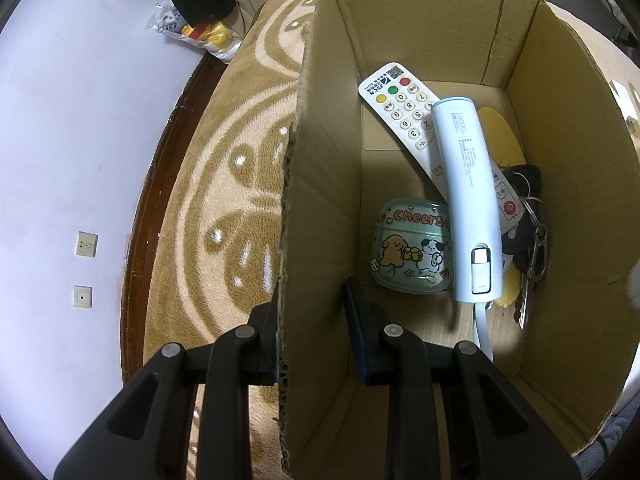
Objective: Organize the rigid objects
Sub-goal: 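Carry the white router into the box and release it, then move the right tool to the white charger and grasp it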
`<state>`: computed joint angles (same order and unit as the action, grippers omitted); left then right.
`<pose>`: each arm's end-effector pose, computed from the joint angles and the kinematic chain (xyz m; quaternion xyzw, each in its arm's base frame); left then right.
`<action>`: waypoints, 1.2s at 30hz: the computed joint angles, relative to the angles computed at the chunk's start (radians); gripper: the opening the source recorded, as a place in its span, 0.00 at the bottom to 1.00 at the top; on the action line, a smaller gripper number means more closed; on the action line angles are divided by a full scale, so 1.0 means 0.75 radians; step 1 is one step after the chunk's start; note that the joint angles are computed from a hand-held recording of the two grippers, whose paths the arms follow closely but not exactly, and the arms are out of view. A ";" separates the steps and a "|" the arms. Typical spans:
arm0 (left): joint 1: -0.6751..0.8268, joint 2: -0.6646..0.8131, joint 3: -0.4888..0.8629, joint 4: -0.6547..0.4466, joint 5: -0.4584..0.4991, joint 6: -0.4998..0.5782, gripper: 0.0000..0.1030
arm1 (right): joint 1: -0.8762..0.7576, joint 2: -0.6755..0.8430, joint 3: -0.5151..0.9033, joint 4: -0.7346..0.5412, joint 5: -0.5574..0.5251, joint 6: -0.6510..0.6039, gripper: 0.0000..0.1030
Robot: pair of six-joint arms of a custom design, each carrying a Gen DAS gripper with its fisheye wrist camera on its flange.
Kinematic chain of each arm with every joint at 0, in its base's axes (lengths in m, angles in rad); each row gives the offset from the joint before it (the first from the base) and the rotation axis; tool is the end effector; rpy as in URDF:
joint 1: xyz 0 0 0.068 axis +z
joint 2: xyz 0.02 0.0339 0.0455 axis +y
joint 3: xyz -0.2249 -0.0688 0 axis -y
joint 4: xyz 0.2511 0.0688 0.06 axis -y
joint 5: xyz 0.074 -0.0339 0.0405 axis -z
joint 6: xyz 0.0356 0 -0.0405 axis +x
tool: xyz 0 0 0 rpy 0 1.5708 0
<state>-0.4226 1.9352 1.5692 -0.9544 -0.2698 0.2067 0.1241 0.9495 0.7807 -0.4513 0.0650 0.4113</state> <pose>0.3531 -0.1484 0.1849 0.2883 0.9401 0.1193 0.1374 0.2343 0.0269 0.2497 0.1419 0.8774 0.0931 0.4488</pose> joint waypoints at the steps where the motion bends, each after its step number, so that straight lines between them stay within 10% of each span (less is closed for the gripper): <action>1: 0.000 0.000 0.002 -0.002 0.001 0.001 0.26 | 0.018 0.029 0.005 -0.001 0.018 -0.004 0.51; 21: 0.016 -0.007 -0.013 0.011 0.021 0.016 0.26 | -0.034 0.174 -0.028 0.092 -0.081 0.055 0.52; 28: 0.025 0.000 -0.002 -0.002 0.039 0.004 0.26 | -0.044 0.146 -0.007 0.062 0.016 0.038 0.85; 36: 0.026 0.001 0.003 -0.005 0.037 0.008 0.26 | -0.243 0.138 0.021 0.031 0.038 -0.004 1.00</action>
<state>-0.4033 1.9360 1.5716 -0.9585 -0.2423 0.2129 -0.0580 1.0531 0.7967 -0.4282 0.0937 0.4082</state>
